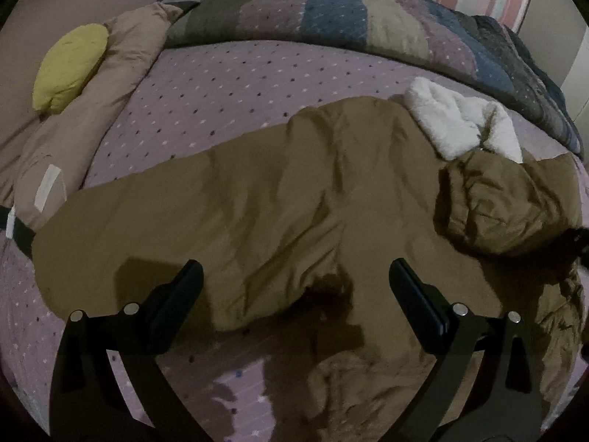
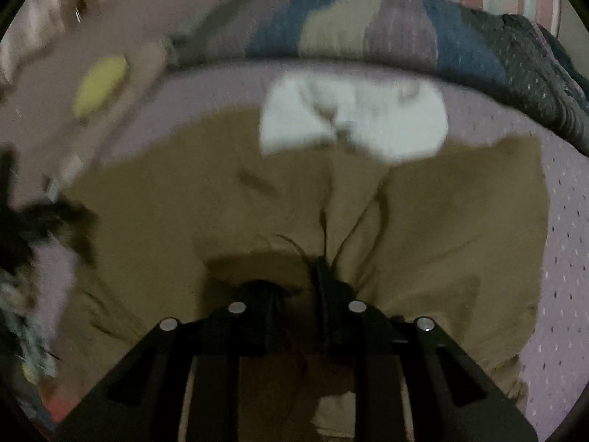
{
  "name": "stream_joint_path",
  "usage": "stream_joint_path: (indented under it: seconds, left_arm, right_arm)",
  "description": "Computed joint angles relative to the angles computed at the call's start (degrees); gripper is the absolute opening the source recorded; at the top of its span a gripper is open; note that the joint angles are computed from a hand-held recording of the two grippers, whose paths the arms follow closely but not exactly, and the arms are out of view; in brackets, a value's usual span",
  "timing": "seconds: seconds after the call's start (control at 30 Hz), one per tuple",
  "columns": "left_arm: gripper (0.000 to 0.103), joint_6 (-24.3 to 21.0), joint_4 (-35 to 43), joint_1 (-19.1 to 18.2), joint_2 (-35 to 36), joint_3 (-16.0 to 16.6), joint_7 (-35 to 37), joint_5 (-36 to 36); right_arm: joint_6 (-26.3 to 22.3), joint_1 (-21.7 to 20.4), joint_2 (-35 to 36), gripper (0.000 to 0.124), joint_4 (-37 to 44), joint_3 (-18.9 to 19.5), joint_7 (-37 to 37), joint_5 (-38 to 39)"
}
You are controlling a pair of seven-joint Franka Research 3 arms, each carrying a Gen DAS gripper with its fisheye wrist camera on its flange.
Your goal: Fold large clothes
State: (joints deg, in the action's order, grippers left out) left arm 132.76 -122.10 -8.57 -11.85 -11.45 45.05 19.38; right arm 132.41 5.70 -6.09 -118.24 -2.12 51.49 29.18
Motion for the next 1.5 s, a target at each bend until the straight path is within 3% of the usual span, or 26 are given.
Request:
stream_joint_path:
  seconds: [0.1,0.13,0.17,0.23,0.47,0.67,0.97,1.03,1.07,1.13,1.33,1.5]
  left_arm:
    - [0.1,-0.7,0.0,-0.2,-0.8,-0.2,0.8,0.4]
    - [0.1,-0.9,0.3,-0.3,-0.8,-0.3,1.1,0.5]
    - [0.1,-1.0,1.1,-0.5,-0.4,-0.4,1.5,0.7]
    - [0.1,-1.2,2.5,-0.9,0.2,-0.6,2.3,0.6]
    - [0.1,-2.2,13.6,-3.2,8.7,-2.0,5.4,0.0]
    - [0.1,-5.8,26.6,-6.3,20.7,-2.5,8.8,-1.5]
    - [0.098,-14.4,44.0,-8.2,39.5,-2.4,14.9,-10.0]
    - [0.071,-12.2,42.5,-7.9,39.4,-2.8,16.2,-11.6]
    - [0.066,-10.9,41.5,-8.3,38.9,-2.8,16.3,-11.6]
    - [0.038,-8.9,39.8,-8.9,37.7,-2.6,16.2,-10.9]
    - [0.03,-7.1,33.4,-12.4,30.1,0.5,6.5,-0.3]
    - [0.031,-2.5,20.5,-8.2,17.9,0.3,2.2,0.2]
  right_arm:
    - [-1.2,0.0,-0.9,0.044,-0.7,0.4,2.0,-3.4]
    - [-2.8,-0.1,-1.5,0.059,-0.4,0.2,2.0,-4.1]
    - [-3.7,-0.2,-2.5,0.083,-0.5,-0.1,0.6,-4.0]
    - [-2.1,-0.3,-4.9,0.094,-1.9,-0.5,-2.0,-4.0]
    - [1.2,-4.0,-7.4,0.094,-0.6,-4.0,-2.9,-4.1]
    - [-3.0,-8.8,-0.1,0.094,5.4,-7.8,0.7,2.5]
    - [-4.8,-14.2,9.0,0.094,8.9,-6.8,4.6,9.7]
    - [-4.0,-14.8,9.2,0.094,8.0,-6.4,3.8,11.2]
    - [-3.5,-15.0,9.2,0.094,7.6,-6.2,3.3,11.8]
    - [-2.4,-15.1,9.0,0.094,6.9,-5.9,2.4,12.6]
    - [0.5,-14.5,6.9,0.094,5.6,-5.4,1.3,12.9]
    - [4.4,-12.4,4.4,0.094,3.8,-4.6,-0.2,11.5]
